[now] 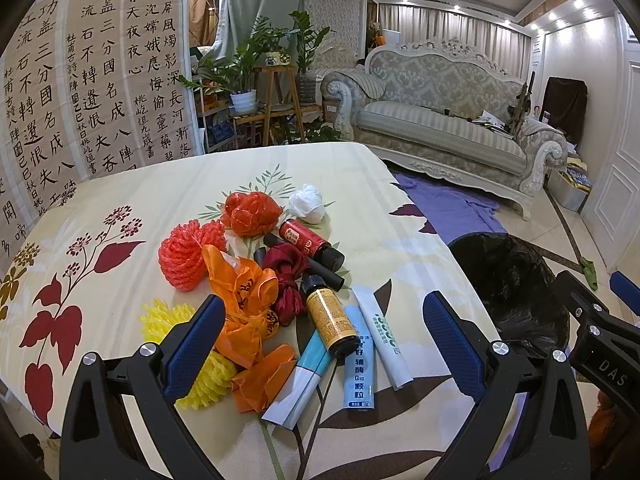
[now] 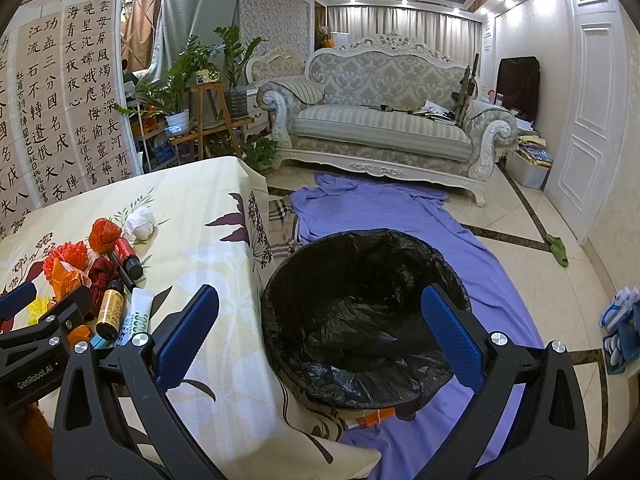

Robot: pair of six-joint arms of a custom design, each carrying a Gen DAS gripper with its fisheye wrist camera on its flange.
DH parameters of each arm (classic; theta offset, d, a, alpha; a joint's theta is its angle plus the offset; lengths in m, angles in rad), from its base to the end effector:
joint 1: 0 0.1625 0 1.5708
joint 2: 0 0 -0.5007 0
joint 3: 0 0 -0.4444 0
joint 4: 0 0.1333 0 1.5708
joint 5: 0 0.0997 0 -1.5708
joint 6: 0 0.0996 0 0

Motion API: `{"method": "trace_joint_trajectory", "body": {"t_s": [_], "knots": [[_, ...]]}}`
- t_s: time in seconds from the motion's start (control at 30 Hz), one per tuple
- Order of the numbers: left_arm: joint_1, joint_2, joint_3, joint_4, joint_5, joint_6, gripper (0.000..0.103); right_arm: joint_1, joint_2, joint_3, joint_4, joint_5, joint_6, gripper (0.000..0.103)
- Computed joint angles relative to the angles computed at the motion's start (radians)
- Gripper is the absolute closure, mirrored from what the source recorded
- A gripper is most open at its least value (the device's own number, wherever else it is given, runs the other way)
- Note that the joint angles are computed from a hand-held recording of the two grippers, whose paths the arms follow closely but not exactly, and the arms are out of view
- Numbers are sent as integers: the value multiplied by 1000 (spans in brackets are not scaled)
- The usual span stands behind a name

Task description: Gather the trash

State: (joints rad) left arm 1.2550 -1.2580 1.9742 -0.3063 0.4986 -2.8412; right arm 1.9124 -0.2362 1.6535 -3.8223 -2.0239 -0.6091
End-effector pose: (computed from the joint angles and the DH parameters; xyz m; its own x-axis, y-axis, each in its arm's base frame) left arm 0.0567 -0.5374 0.2367 -0.6365 -0.4774 -0.6057 0.3267 0.5445 -0.7725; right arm 0.3150 -0.6182 -0.1458 -0.6551 -0.3586 0.6650 -0.7314 0.5216 -0.4393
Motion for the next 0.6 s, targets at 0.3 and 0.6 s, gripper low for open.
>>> {"method": "trace_joint_trajectory", "body": {"t_s": [0.3,0.6], "knots": [[0,0,1,3,0,-1,7,-2,-2,3,8,-1,6,4],[2,2,0,7,1,-3,7,-2,1,2,13,-5,13,4]]}}
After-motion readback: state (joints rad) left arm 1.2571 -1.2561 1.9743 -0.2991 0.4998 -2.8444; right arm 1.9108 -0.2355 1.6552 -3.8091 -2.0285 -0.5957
